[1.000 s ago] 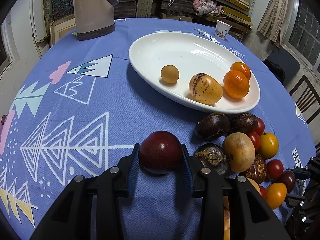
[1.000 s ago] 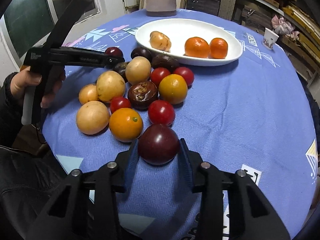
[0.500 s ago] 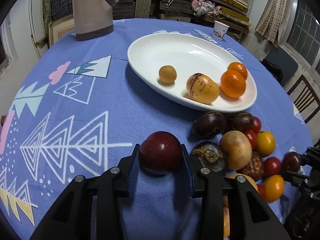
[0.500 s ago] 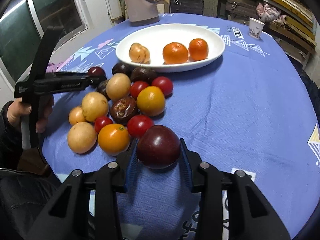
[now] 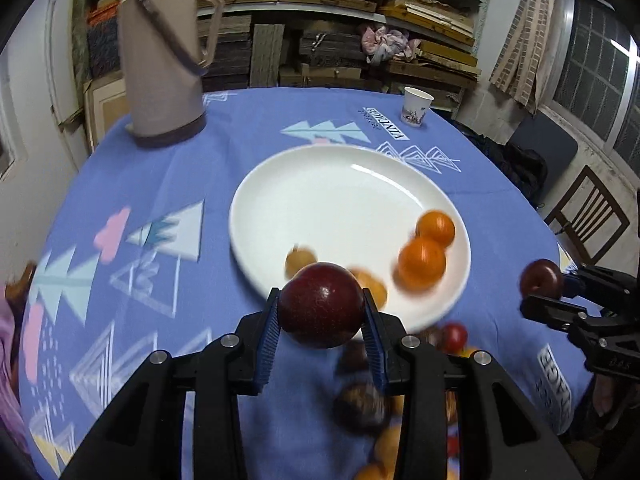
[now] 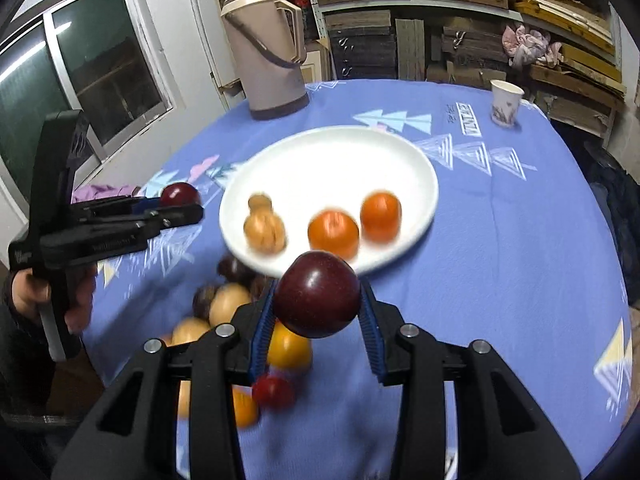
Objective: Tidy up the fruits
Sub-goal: 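Set both plums on the white plate and open both tools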
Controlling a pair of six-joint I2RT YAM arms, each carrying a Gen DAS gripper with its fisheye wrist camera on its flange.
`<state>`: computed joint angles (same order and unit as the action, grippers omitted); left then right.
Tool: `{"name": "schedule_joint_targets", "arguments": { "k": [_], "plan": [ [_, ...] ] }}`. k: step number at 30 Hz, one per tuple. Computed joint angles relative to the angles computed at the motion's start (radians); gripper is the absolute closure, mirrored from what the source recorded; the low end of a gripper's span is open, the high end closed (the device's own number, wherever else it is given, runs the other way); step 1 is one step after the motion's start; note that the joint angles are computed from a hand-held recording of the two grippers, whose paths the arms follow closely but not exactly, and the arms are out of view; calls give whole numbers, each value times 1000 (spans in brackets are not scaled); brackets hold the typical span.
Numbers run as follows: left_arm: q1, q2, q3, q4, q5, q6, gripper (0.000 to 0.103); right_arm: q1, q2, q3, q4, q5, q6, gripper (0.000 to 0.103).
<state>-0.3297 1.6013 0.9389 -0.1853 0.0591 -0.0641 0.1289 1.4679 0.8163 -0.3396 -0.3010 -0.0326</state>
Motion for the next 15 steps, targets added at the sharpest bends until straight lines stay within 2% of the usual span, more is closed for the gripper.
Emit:
{"name": "schedule_joint_targets", "arguments": {
  "k": [5, 9, 15],
  "plan": [
    [9, 220, 236, -70, -22, -13, 64, 36, 248, 216, 31, 2, 64, 64],
    [33, 345, 371, -113, 2, -31, 64, 66, 442, 402, -30, 32, 72, 64],
    [37, 443, 467, -150, 13, -29, 64, 78, 575, 508, -53, 57, 88, 64]
  ]
}}
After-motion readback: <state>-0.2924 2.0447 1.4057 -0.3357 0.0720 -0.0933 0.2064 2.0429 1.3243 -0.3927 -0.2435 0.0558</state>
